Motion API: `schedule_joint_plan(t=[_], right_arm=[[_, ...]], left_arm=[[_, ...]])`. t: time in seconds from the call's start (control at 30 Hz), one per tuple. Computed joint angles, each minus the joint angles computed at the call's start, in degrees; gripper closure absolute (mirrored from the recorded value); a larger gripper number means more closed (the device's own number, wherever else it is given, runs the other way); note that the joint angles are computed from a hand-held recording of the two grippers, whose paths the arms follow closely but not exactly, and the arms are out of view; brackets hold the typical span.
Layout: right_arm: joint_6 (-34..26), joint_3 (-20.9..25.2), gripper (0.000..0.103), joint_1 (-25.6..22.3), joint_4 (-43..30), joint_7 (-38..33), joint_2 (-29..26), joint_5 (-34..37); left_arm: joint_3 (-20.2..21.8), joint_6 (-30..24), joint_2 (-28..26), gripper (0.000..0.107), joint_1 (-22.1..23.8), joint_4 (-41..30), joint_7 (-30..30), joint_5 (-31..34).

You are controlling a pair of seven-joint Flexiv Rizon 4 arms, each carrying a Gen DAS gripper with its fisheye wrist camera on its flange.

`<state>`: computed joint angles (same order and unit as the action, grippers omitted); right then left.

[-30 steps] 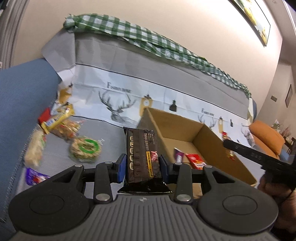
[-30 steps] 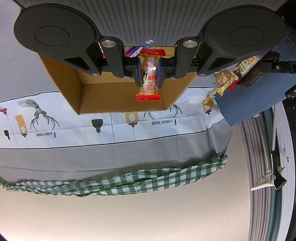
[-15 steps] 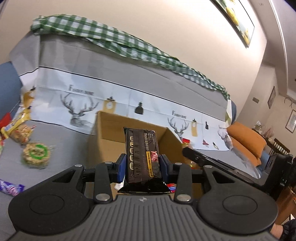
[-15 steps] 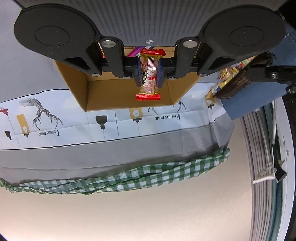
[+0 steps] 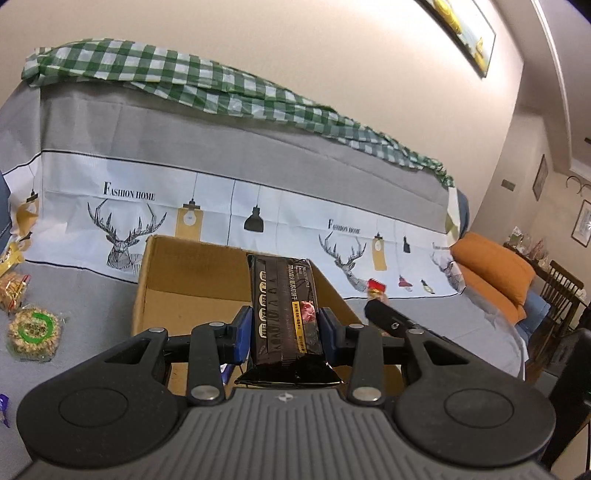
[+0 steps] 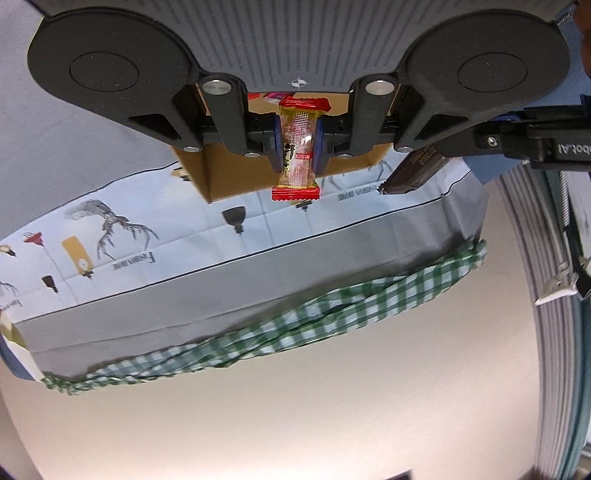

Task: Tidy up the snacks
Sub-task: 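Open both tools to drop the chocolate bar and red candy into the box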

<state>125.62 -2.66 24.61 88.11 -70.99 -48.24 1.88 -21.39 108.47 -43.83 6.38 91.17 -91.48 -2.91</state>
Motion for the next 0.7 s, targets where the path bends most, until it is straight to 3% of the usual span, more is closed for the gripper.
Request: schedule_joint_plan(t=[0.13, 0.2, 0.23, 0.27, 0.3, 0.47, 0.57, 0.63, 0.7], right_arm=[[-0.9, -1.2, 0.086, 1.0, -0.3, -0.2, 0.1, 2.5], [-2.0, -2.4, 0.080, 2.1, -0.5, -0.6, 0.3, 4.2], [-2.9, -3.3, 0.071, 2.9, -0.7, -0.8, 0.4, 5.4], [-3.3, -4.6, 0.046, 4.0, -0.7, -1.2, 0.5, 7.1], [-3.3, -6.0, 0.029, 5.2, -0.8, -1.6, 0.4, 9.0], [-3.5, -6.2, 0.024, 5.7, -0.7, -2.6, 0.7, 10.3], [-3.5, -5.8, 0.024, 5.7, -0.3, -3.4, 0.8, 9.4], [-3.7, -5.8, 0.024, 5.8, -0.2, -3.7, 0.9, 9.1], [-4.2, -6.4, 0.024, 6.6, -0.1, -4.3, 1.1, 9.5]], left_arm=[[0.4, -3.4, -0.5, 0.063, -0.7, -1.5, 1.5, -0.7], [-0.2, -3.5, -0.6, 0.043, -0.2, -1.2, 2.6, -0.8], [-0.7, -2.3, -0.7, 0.040, 0.5, -0.5, 3.1, -0.2], [-0.8, -1.0, -0.6, 0.038, 1.0, 0.5, 3.5, 0.5], [-1.1, 0.2, -0.4, 0.037, 1.9, 1.5, 3.9, 1.6], [0.0, 6.0, 0.7, 0.038, 5.5, 6.5, 3.9, 6.7], [-0.2, 7.4, 0.7, 0.043, 7.7, 7.6, 1.0, 6.9], [-1.6, 9.2, -0.1, 0.056, 10.2, 8.4, -1.7, 8.6], [0.1, 13.0, -1.5, 0.079, 10.5, 9.4, -3.3, 10.5]])
